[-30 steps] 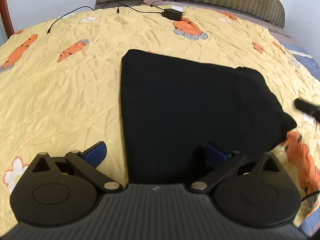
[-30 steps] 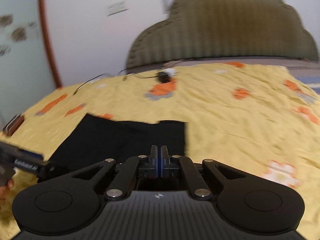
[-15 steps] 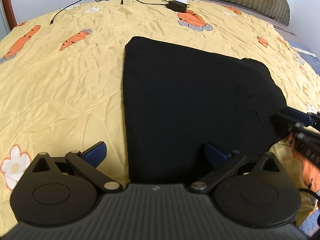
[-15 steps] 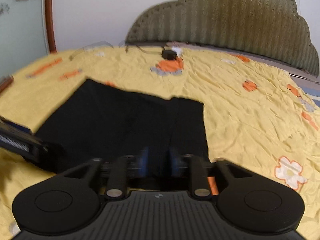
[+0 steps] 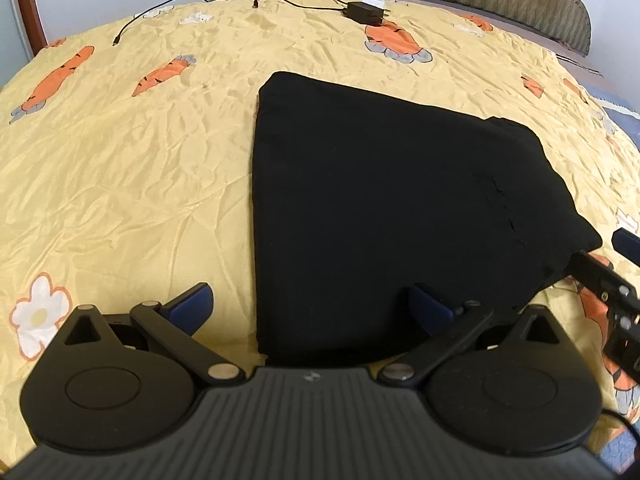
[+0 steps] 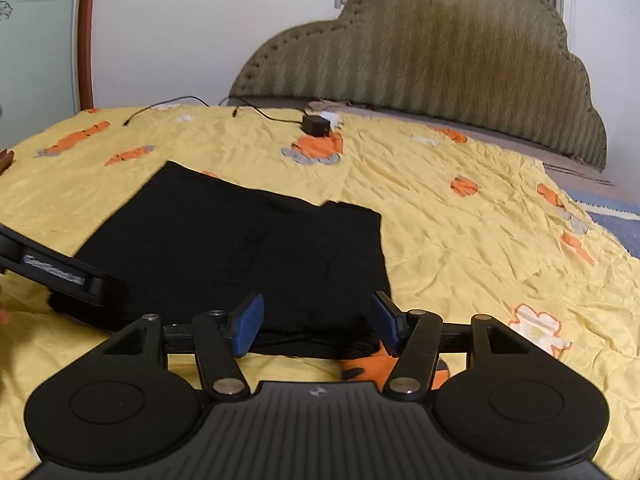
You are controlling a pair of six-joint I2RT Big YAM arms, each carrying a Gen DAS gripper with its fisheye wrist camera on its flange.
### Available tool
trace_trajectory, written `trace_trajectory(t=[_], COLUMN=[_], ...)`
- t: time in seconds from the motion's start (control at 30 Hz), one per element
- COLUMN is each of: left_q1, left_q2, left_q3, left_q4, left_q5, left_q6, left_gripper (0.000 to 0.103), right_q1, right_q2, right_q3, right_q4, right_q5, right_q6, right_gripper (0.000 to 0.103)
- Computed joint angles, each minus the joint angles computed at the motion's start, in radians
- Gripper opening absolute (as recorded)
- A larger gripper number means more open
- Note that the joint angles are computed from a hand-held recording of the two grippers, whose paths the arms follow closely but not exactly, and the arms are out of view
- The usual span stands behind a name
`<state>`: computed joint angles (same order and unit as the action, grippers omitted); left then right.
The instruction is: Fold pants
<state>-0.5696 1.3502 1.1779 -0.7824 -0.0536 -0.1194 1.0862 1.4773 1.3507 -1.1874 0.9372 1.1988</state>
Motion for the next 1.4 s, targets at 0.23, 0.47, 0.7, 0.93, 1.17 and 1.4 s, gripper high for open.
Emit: trace_trajectory(t=[0.23, 0.47, 0.7, 0.93, 1.17, 1.4], left_q1=[-0.017, -0.012, 0.04, 0.079, 0.108, 0.131], left_q2=[-0.031, -0.078, -0.149, -0.218, -0.26, -0.287], left_q3=[-0.004, -0.013, -0.058, -0.114, -0.15, -0.165], left_q4=[-0.016, -0.004, -0.013, -0.027, -0.037, -0.044], left_q5=[-0.009, -0.045, -0.06, -0.052, -0.045, -0.032], left_q6=[-0.004, -0.008, -0.029, -0.001, 0.014, 0.019], left_gripper=[0.103, 0.103, 0.103, 0.103, 0.103, 0.103], right_q1=[0.044, 0.074, 0.106, 0.125, 0.145, 0.158], right_q2=[0.064, 0.078, 0.13, 0.181, 0.201, 0.231], right_q3=[0.098, 0.14, 0.203, 0.253, 0.275, 0.32], right_q4=[-0.069, -0.099, -0.114, -0.163, -0.199, -0.229], right_q5=[0.064, 0.081, 0.085, 0.04, 0.034, 0.042], right_q6=[0.052, 0.103, 0.172, 0.227, 0.278, 0.276], right_gripper=[0.071, 0.075, 0.078, 0.079, 0.079, 0.079])
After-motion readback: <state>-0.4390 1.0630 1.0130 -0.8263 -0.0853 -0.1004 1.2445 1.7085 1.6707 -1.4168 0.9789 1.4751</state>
